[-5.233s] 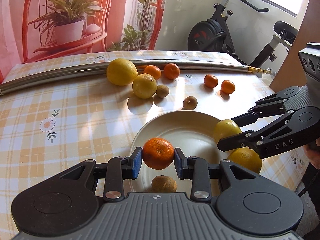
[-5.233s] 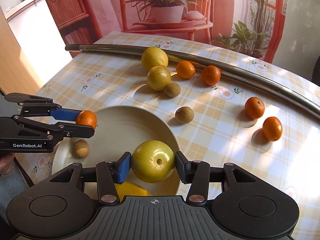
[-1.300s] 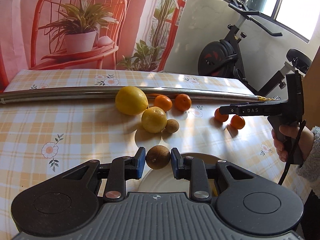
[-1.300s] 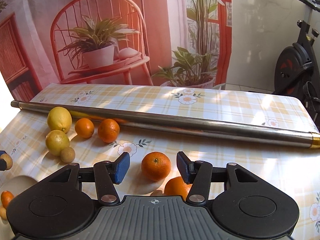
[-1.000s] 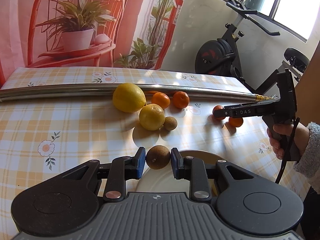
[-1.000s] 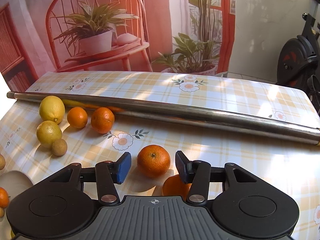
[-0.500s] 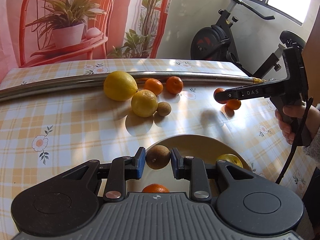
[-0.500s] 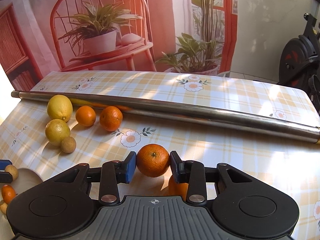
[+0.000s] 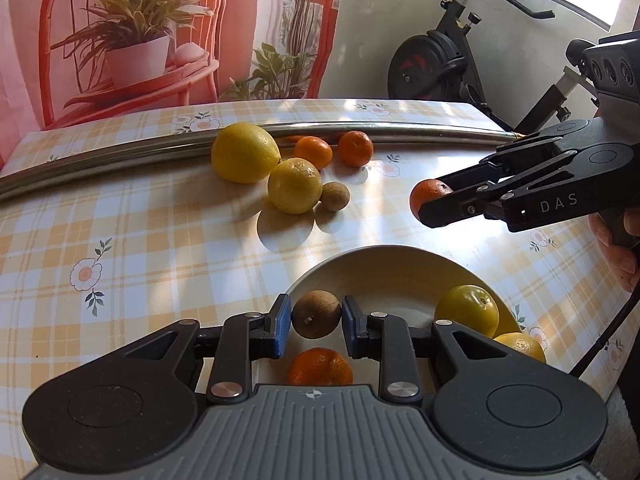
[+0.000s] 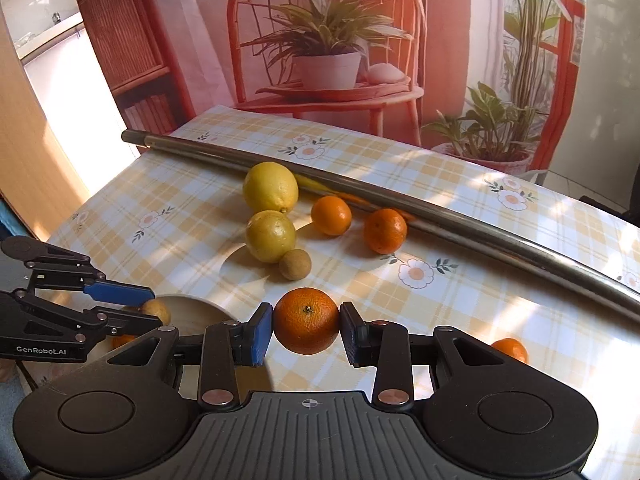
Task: Organize fruits
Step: 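Carry the kiwi and mandarin over the white plate and open both tools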
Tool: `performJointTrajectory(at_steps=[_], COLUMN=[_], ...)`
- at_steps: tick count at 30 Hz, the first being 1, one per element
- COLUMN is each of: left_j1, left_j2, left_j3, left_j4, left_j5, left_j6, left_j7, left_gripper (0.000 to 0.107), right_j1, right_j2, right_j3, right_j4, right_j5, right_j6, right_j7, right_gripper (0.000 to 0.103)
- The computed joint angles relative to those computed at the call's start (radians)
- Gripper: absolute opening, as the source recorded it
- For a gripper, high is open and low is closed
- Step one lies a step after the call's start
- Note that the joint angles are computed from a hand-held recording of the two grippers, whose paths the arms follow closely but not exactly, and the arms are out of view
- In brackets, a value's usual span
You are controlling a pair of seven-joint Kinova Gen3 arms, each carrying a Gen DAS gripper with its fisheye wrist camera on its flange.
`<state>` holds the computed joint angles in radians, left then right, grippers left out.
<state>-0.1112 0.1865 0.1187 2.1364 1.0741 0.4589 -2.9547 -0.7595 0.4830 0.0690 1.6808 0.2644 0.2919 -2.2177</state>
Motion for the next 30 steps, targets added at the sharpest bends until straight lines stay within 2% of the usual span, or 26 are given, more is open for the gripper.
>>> performJointTrajectory(at_steps=[4, 7, 18, 26, 30], left_j1=[0.01, 0.011, 0.019, 0.009, -0.004], left_j2=[-0.005, -0.009, -0.018, -0.015, -0.015], left_j3=[0.0, 0.002, 0.001, 0.005, 0.006], left_j4=[0.001, 0.004, 0.004, -0.004, -0.004], left_j5=[-0.026, -0.039, -0.122, -0.13, -0.101], left_j6=[-0.013, -0.019, -0.026, -0.011, 0.002], left_j7=[0.019, 0.028, 0.121, 0.148, 0.129], left_gripper=[0.029, 0.029, 0.029, 0.029, 0.029], right_j1=[0.055, 0.069, 0.043, 0.065, 0.06], right_j2=[0.024, 0.035, 0.063, 0.067, 0.062], right_j3=[-0.102, -0.134, -0.14, -0.155, -0.148], right_j4=[-0.071, -0.098, -0.14, -0.134, -0.125], right_j5=[-0.036, -0.064, -0.082, -0.113, -0.116], right_j6=[0.086, 0.12, 0.199, 0.195, 0.185], right_j7=[0.086, 0.124, 0.171, 0.194, 0.189], right_gripper=[0.033, 0.033, 0.033, 0.033, 0.034])
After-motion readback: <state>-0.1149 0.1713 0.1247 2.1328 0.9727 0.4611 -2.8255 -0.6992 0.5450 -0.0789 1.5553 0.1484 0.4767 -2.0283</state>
